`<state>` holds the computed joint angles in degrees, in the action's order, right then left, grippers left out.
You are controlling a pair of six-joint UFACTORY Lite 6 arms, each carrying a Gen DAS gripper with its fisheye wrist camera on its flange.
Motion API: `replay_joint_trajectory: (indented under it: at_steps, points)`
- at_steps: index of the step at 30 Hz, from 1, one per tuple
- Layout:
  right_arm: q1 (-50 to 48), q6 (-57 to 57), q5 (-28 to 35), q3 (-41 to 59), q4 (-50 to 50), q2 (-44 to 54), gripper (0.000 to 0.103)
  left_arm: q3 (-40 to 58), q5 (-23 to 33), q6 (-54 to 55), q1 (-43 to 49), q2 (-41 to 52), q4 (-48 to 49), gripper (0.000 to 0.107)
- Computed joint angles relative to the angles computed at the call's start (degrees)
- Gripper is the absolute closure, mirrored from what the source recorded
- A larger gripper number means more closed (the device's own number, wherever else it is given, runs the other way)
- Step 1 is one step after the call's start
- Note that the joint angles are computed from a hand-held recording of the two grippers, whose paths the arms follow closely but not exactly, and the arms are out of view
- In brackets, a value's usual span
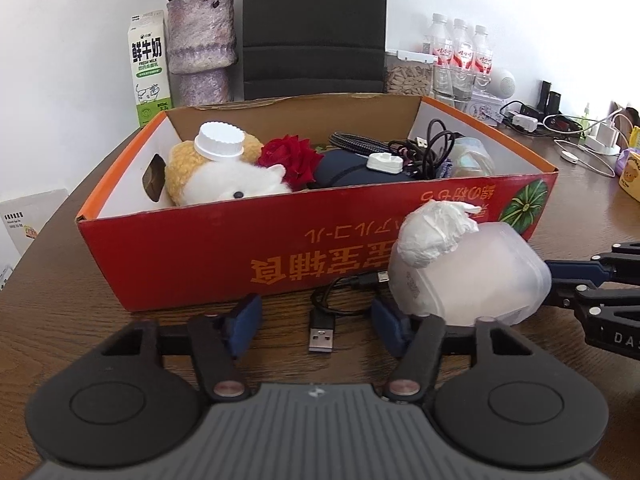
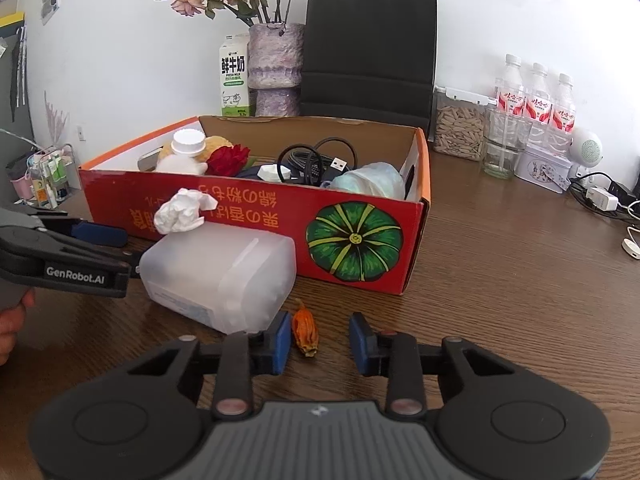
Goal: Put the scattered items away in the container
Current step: 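Grasp the small orange piece with the right gripper while the left grasps the USB cable plug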
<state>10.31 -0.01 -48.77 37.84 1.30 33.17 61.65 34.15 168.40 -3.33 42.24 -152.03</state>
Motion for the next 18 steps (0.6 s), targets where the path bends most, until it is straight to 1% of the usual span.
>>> replay_joint_trajectory:
  at_steps: [1,2,3,4,6,11,18]
  points:
    - [0.12,-0.11,-0.20,-0.13,0.04,0.00,0.090,-0.52,0.46,-0.64,0.00,-0.31,0.78,0.063]
    - [0.39,-0.20,-0.36,-0.25,0.48,-0.05,0.091,-1.08,0.96,-1.19,0.02,-0.62,1.61,0.076]
    - [0.68,-0.26,-0.55,-0.41,1.25,-0.13,0.091,-1.72,1.34,-1.14,-0.13,-1.01,1.80,0.081]
    - [0.94,-0.23,-1.14,-0.79,1.81,-0.28,0.091,-2.53,1.68,0.31,-0.51,-1.42,0.36,0.083]
    - [1.48,-0.80,-3.00,-1.87,2.81,-0.65,0.091,-3.43,2.27,0.81,-0.49,-1.80,0.05,0.091]
    - [3.13,-1.90,-4.96,-3.58,4.78,-1.48,0.091,-5.18,2.91,0.18,0.73,-2.91,0.43,0.092]
    - [4.89,-1.59,-6.89,-5.83,6.97,-2.93,0.091,-9.81,5.94,0.96,2.88,-5.97,0.92,0.092]
